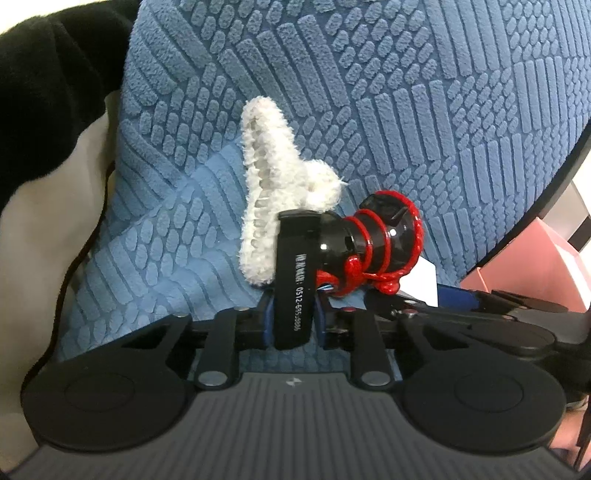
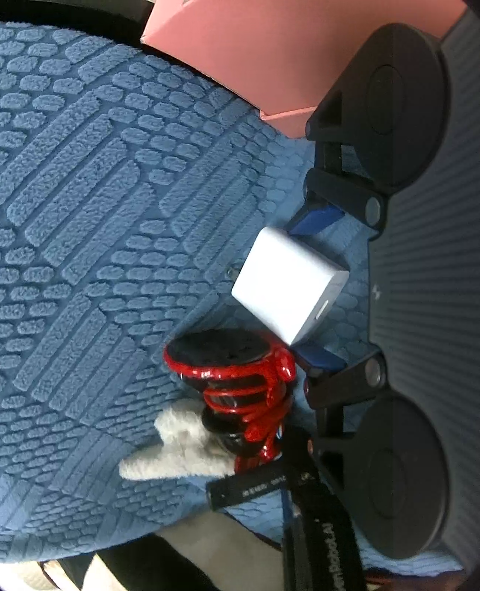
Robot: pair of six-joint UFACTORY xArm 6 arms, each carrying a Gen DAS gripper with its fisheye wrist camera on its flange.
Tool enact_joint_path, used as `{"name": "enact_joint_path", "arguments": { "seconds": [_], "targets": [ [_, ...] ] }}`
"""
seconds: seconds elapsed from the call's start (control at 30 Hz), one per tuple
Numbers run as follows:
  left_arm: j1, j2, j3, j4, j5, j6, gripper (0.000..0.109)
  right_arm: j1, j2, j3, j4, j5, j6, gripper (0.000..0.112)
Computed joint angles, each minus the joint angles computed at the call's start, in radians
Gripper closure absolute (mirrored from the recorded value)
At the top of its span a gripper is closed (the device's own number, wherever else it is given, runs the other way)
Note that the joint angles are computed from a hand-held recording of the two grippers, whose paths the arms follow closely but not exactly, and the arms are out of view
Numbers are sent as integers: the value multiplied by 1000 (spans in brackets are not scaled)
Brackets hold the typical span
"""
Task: Organize rigid objects
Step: 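Grasp the black lighter with the left gripper while the right gripper grasps the white charger cube, then lift the lighter and charger cube and carry them toward the pink box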
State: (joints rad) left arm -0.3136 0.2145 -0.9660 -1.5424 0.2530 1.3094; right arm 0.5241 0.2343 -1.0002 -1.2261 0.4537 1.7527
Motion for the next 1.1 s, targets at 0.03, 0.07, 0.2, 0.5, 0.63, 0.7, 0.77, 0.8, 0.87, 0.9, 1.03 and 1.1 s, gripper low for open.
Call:
{"name": "enact_joint_path", "arguments": {
  "seconds": [0.03, 0.07, 0.2, 0.5, 0.63, 0.7, 0.77, 0.8, 0.87, 0.9, 1.03, 1.1],
  "targets": [
    [-3, -1, 0, -5, -5, 11, 83, 4, 4, -4, -5, 8, -3, 44],
    [-5, -2, -1, -15, -10, 29, 83, 6, 11, -10, -10, 12, -4, 45],
    [0, -8, -6, -30, 3, 39, 84, 10, 29, -26, -4, 10, 8, 46],
    [23, -50, 25, 43, 42, -82, 84, 18, -60, 43, 61, 20, -2, 47],
    [21, -87, 64, 73, 58, -131, 84, 45, -85, 62, 101, 37, -39, 48],
    [19, -111, 93, 164, 69, -210, 84, 75, -106, 87, 107, 55, -31, 48],
    [17, -142, 122, 192, 76, -237, 84, 99, -137, 119, 118, 73, -29, 48],
    [18, -158, 136, 197, 80, -242, 84, 106, -153, 138, 121, 71, -17, 48],
    [23, -198, 170, 233, 87, -279, 84, 116, -189, 177, 127, 61, 1, 48],
    [26, -223, 190, 247, 89, -294, 84, 125, -203, 192, 125, 67, 14, 48],
    [39, -316, 263, 279, 106, -314, 84, 150, -239, 218, 121, 95, 57, 49],
    [57, -357, 298, 346, 119, -381, 84, 145, -262, 237, 121, 83, 69, 49]
  ]
}}
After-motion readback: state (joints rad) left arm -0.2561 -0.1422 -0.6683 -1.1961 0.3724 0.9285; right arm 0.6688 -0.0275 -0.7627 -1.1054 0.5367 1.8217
